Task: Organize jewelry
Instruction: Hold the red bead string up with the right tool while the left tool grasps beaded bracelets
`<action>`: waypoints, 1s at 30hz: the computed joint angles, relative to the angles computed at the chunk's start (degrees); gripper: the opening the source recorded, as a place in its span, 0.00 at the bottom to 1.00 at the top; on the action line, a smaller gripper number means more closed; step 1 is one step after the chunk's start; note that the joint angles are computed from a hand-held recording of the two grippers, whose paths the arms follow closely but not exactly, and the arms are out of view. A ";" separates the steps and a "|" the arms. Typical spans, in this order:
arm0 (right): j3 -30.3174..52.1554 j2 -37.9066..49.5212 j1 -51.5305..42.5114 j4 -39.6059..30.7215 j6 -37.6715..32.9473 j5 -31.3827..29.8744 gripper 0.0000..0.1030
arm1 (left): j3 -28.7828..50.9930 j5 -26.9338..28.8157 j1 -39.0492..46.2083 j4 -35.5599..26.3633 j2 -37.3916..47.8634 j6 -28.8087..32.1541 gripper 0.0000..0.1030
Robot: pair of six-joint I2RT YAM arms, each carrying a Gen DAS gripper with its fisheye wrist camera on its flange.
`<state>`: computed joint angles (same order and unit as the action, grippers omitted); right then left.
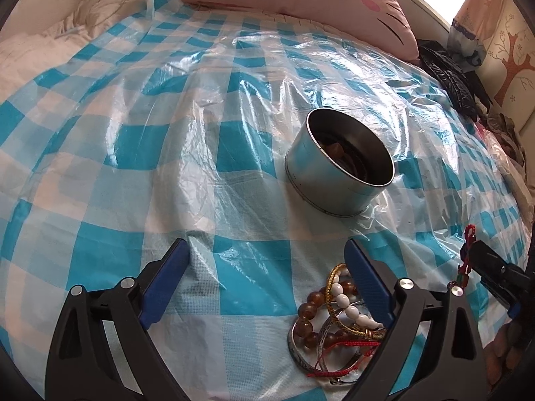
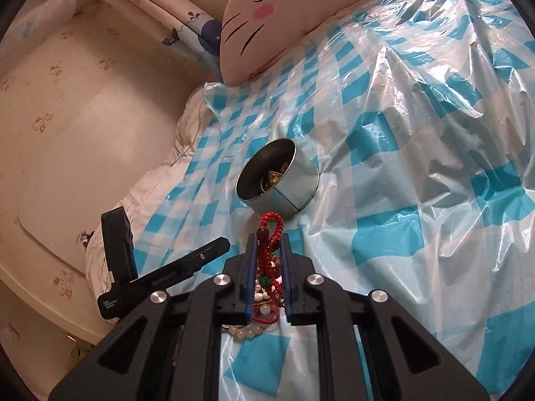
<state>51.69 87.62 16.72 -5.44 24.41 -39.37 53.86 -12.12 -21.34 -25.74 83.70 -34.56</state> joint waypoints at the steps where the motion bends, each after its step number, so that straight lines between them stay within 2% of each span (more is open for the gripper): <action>1: -0.50 -0.29 -0.37 1.36 0.67 -0.69 0.14 | 0.42 -1.81 -1.46 0.07 0.08 1.33 0.87; 4: -1.39 0.14 -1.50 3.07 2.49 -2.04 0.14 | 2.73 -4.38 -5.29 -0.93 2.64 5.39 0.86; 6: -1.24 0.73 -1.81 3.42 3.36 -2.47 0.14 | 4.24 -4.79 -7.14 -1.79 4.35 7.62 0.78; 8: -1.29 0.79 -1.93 3.75 3.70 -2.82 0.14 | 4.78 -3.78 -7.81 -1.99 5.09 8.78 0.63; 12: -1.33 0.68 -2.07 3.29 3.49 -2.98 0.14 | 4.82 -0.23 -6.74 -2.23 5.95 8.41 0.40; 14: -1.47 0.43 -2.23 3.26 3.76 -3.19 0.14 | 3.98 2.29 -5.52 -1.45 5.36 8.18 0.21; 16: -1.69 0.34 -2.38 3.43 4.09 -3.29 0.14 | 3.37 3.28 -5.12 -0.82 5.00 8.07 0.09; 20: -1.89 -0.07 -2.55 3.24 4.21 -3.42 0.14 | 2.56 3.66 -5.23 0.08 4.00 8.44 0.07; 26: -1.64 0.13 -2.53 2.78 4.06 -3.25 0.14 | 0.59 8.23 -2.64 2.17 1.35 7.14 0.07; 30: -1.62 0.21 -2.37 2.71 4.17 -3.06 0.14 | 2.03 3.99 -4.48 0.30 2.66 8.30 0.07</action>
<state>50.07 87.83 14.35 -2.73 28.59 -42.43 55.89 -8.13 -25.82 -25.44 86.35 -26.26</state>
